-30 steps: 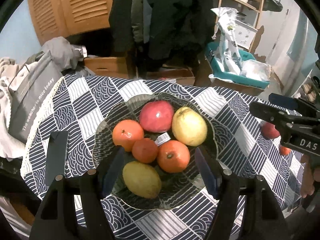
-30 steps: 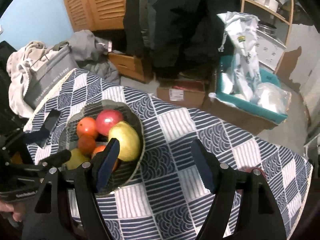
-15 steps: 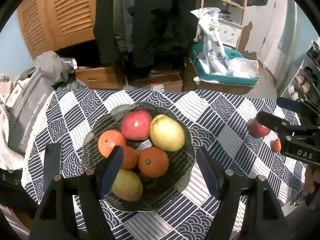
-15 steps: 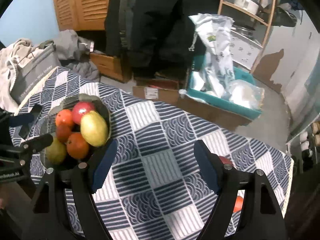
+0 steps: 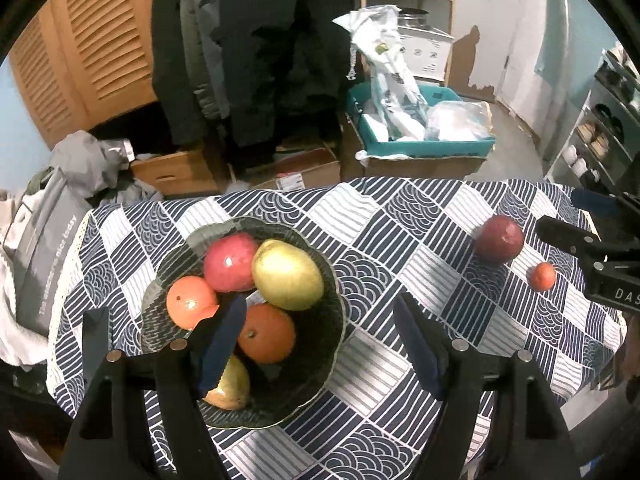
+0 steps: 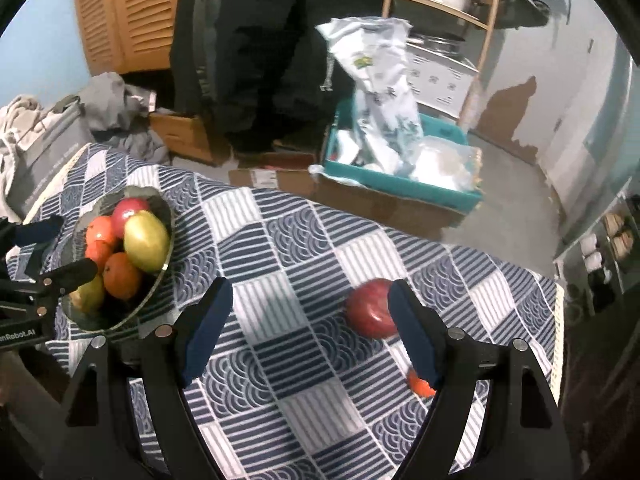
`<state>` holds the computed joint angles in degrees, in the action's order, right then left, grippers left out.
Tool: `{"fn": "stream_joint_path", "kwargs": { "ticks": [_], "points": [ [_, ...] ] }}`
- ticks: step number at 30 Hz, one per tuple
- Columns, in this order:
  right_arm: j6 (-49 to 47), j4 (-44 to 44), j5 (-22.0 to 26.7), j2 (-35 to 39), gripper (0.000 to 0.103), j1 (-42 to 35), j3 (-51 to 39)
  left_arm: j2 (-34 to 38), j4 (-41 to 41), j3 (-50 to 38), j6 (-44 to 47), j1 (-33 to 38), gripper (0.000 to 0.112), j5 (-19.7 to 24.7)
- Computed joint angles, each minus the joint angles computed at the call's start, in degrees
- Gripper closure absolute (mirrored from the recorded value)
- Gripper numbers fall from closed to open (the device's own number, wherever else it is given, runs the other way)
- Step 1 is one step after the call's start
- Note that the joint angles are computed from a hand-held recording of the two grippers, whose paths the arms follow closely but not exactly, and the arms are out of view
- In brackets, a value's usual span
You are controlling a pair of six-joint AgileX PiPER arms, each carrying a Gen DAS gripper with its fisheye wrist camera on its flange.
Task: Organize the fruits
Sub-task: 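Move both grippers away from the plate toward the last red apple and small orange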
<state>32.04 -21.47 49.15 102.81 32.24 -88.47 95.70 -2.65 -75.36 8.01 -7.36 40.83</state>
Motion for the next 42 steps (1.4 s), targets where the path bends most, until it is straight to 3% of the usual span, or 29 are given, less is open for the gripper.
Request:
{"fn": "stream_joint_path", "kwargs": {
  "ticks": [12,22,31,42],
  "points": [
    [1.18,-1.22,-1.29,-6.48,0.023,-6.17,10.25,2.63,4.82,-2.87,-5.43,-7.44,0.032,1.33],
    [-2.48,3.35,-4.06,-9.54,0.023,-14.62,16.92,6.19,9.81,-5.89,-9.64,-14.34,0.032,1.53],
    [-5.81,8.25,-7.74,-7.64,0.023,-19.96,21.0,10.87,9.68,-8.5,-10.78,-17.83,0.032,2.45],
    [-9.8,12.51,-9.86,0.13,0.023,-22.96,21.41,18.25,11.38,-12.07,-11.95,-19.61,0.032,2.63]
  ]
}}
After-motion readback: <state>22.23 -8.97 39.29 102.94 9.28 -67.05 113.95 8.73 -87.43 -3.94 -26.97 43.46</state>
